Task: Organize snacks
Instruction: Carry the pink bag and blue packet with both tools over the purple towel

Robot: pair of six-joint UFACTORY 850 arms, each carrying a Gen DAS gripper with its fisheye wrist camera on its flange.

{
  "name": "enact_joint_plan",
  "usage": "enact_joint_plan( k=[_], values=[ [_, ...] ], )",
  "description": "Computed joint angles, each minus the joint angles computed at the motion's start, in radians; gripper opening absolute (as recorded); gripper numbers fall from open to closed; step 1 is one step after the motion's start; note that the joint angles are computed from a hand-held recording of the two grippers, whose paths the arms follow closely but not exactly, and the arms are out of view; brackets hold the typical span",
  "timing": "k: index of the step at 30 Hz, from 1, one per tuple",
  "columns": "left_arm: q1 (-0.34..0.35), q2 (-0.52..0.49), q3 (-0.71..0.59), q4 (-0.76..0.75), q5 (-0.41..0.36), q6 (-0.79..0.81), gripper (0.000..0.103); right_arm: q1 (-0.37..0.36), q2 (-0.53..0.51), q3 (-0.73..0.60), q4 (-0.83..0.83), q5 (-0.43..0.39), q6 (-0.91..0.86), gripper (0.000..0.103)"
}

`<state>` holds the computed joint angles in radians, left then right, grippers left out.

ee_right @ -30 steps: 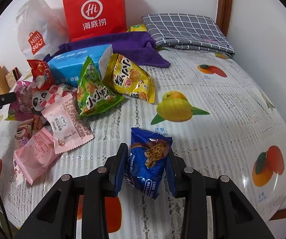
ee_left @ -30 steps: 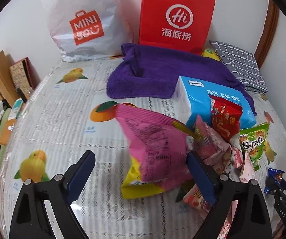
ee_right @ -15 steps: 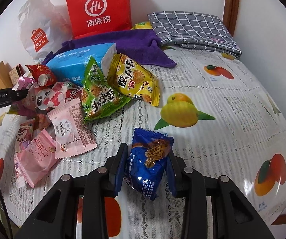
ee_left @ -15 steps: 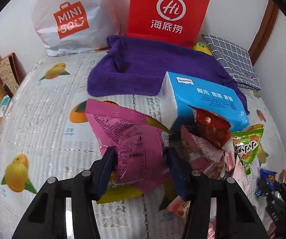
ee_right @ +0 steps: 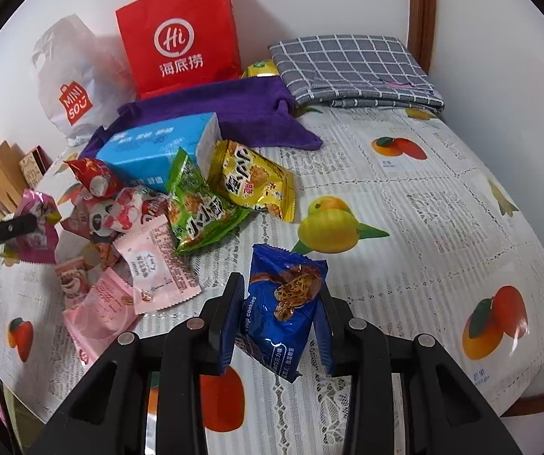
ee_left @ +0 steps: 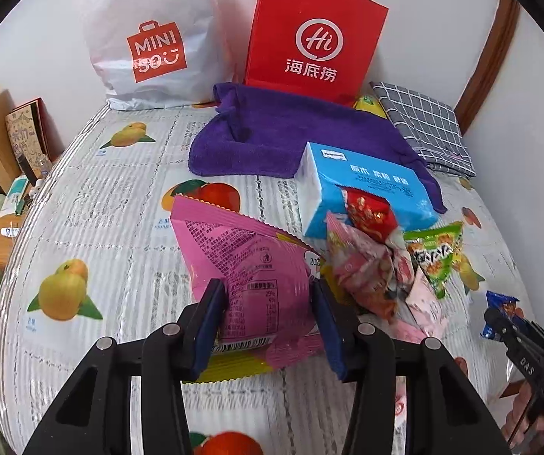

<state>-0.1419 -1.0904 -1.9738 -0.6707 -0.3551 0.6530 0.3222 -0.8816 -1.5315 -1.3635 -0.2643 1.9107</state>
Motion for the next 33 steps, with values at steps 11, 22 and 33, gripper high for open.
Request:
enact_joint_plan(
  k=[11, 22, 33],
  values=[
    [0.007, 0.074, 0.106, -0.199, 0.004, 0.19, 0.044, 0.007, 0.028, 0.031, -0.021, -0.006, 0.058, 0.035],
    [-0.009, 0.129, 0.134, -0.314, -0.014, 0.329, 0.043, 0.028, 0.069, 0.014, 0.015, -0.051, -0.027, 0.035],
    [-0.033, 0.095, 0.011, -0.231, -0.047, 0.267, 0.043, 0.028, 0.04, -0.109, 0.092, -0.032, -0.159, 0.035]
  ],
)
